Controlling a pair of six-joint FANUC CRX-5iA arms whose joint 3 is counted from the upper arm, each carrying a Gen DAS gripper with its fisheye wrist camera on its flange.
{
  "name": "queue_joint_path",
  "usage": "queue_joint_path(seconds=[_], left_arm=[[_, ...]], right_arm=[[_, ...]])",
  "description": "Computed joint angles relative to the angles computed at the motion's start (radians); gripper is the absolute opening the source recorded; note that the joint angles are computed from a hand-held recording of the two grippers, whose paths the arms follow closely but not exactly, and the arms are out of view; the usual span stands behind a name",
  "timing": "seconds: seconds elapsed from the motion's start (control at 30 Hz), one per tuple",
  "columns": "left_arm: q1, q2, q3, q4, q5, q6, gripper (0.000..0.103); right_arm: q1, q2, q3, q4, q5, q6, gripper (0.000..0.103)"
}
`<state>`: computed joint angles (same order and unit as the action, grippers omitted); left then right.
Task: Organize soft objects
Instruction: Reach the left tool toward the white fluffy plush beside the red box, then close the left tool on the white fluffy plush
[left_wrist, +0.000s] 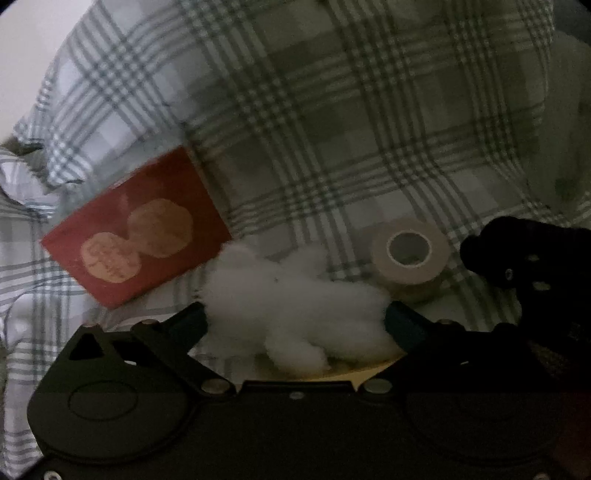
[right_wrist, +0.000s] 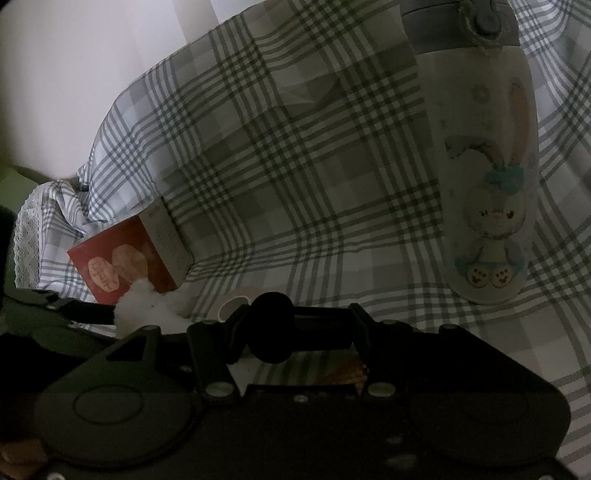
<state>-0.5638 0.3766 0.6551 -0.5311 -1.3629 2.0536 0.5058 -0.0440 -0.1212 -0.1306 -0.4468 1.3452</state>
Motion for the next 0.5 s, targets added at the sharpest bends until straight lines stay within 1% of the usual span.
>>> queue_joint_path(seconds=[0.1, 0.13, 0.17, 0.2, 0.27, 0.3, 0.33, 0.4, 0.47, 0.5], left_arm=[[0.010, -0.008, -0.019, 0.010, 0.025, 0.008, 0.100], [0.015, -0.016, -0.033, 0.019, 0.040, 0.010, 0.099], [0.023, -0.027, -0.054, 0.032, 0.063, 0.012, 0.094], [0.031, -0.040, -0.074, 0.046, 0.085, 0.014, 0.091], [0.046, -0.067, -0.115, 0.069, 0.132, 0.035, 0.079], [0.049, -0.078, -0.128, 0.071, 0.144, 0.050, 0.075], [0.043, -0.089, -0.134, 0.051, 0.148, 0.082, 0.062], [0.033, -0.095, -0.122, 0.022, 0.123, 0.114, 0.059], [0.023, -0.098, -0.107, -0.005, 0.097, 0.139, 0.041], [0.016, -0.097, -0.095, -0.021, 0.076, 0.138, 0.039]], right_arm=[[0.000, 0.000, 0.002, -0.003, -0.003, 0.004, 0.054], [-0.002, 0.001, 0.004, -0.009, -0.005, 0.008, 0.054], [-0.002, 0.001, 0.005, -0.012, -0.006, 0.009, 0.054], [-0.003, -0.001, 0.004, -0.013, -0.007, 0.010, 0.054], [-0.004, 0.000, 0.005, -0.015, -0.007, 0.010, 0.054], [-0.005, 0.000, 0.006, -0.018, -0.008, 0.011, 0.054], [-0.006, 0.000, 0.008, -0.021, -0.009, 0.012, 0.054], [-0.007, 0.000, 0.006, -0.019, -0.007, 0.005, 0.054], [-0.005, -0.002, 0.002, -0.007, -0.004, -0.009, 0.054], [-0.005, -0.001, 0.004, -0.007, -0.008, -0.008, 0.054]])
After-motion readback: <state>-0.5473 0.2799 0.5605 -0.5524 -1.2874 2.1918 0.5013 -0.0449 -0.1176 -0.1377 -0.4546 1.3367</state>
